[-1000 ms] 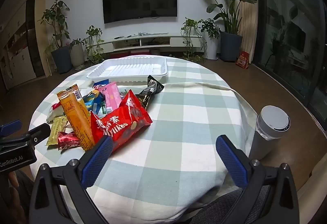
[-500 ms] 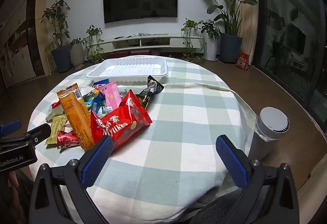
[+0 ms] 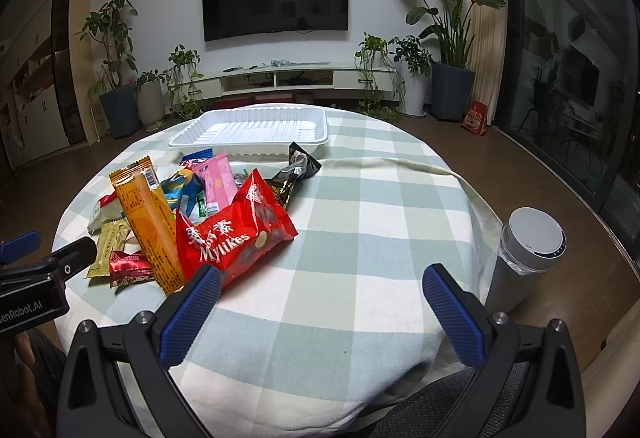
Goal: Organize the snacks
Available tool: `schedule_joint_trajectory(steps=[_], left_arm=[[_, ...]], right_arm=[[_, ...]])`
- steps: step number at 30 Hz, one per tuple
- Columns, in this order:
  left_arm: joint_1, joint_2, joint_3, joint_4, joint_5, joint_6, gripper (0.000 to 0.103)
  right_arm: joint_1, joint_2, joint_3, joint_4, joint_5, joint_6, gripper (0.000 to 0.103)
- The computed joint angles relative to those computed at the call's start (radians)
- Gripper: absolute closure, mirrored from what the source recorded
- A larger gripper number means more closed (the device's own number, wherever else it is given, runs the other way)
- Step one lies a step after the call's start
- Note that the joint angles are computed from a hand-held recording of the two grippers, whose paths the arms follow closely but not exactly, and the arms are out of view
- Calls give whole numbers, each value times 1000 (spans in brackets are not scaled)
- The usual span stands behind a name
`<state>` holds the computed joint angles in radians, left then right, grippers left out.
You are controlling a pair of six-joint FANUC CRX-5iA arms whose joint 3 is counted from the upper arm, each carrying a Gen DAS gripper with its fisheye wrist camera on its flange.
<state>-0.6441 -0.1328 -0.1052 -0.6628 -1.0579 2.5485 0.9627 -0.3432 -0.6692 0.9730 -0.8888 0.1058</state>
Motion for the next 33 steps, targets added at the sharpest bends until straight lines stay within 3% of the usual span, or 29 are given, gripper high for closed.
schedule_joint_trajectory(steps=[33], left_arm=[[-2,0,-1,2,4,3,0]], right_arm=[[4,19,6,-1,2,-6,0]])
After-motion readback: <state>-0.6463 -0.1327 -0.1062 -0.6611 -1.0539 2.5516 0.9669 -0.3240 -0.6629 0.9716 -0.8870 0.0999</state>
